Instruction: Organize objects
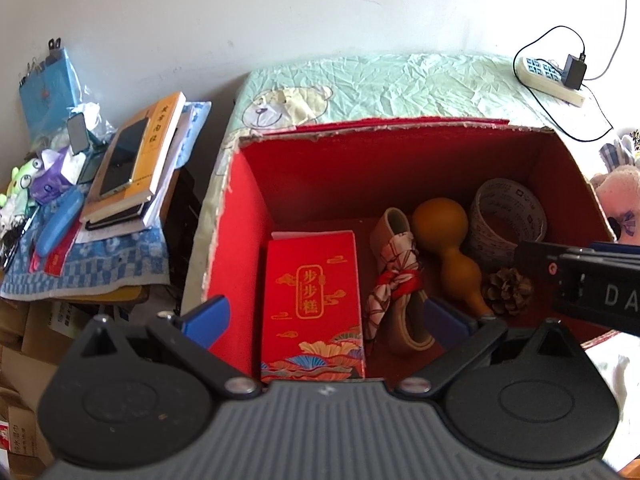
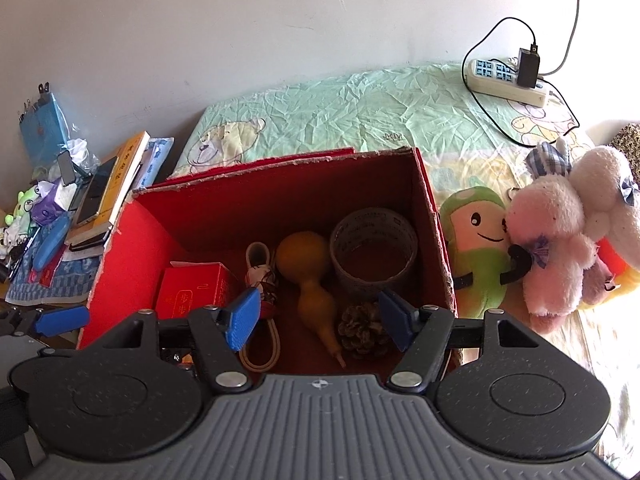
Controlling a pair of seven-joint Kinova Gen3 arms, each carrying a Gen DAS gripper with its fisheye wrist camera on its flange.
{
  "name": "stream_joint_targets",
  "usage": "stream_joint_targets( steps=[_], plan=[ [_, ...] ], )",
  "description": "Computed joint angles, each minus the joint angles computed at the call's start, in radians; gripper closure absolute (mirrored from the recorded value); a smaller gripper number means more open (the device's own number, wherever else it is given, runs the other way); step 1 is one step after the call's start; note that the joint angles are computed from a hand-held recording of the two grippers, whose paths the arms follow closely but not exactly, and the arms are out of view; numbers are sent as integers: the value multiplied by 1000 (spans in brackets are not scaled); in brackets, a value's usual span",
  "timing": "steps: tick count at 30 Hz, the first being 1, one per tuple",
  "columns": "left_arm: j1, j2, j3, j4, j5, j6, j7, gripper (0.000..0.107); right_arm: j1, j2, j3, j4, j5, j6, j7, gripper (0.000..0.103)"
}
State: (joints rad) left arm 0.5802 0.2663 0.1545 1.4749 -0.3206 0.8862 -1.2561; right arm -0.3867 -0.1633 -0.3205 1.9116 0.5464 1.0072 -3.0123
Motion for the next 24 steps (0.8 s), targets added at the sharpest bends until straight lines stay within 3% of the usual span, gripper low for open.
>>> stream_joint_targets(
  steps=[24],
  plan=[
    [-30,58,-7,-43,90,13,-92,6,-23,77,61,-58,-61,59,79,26]
  ],
)
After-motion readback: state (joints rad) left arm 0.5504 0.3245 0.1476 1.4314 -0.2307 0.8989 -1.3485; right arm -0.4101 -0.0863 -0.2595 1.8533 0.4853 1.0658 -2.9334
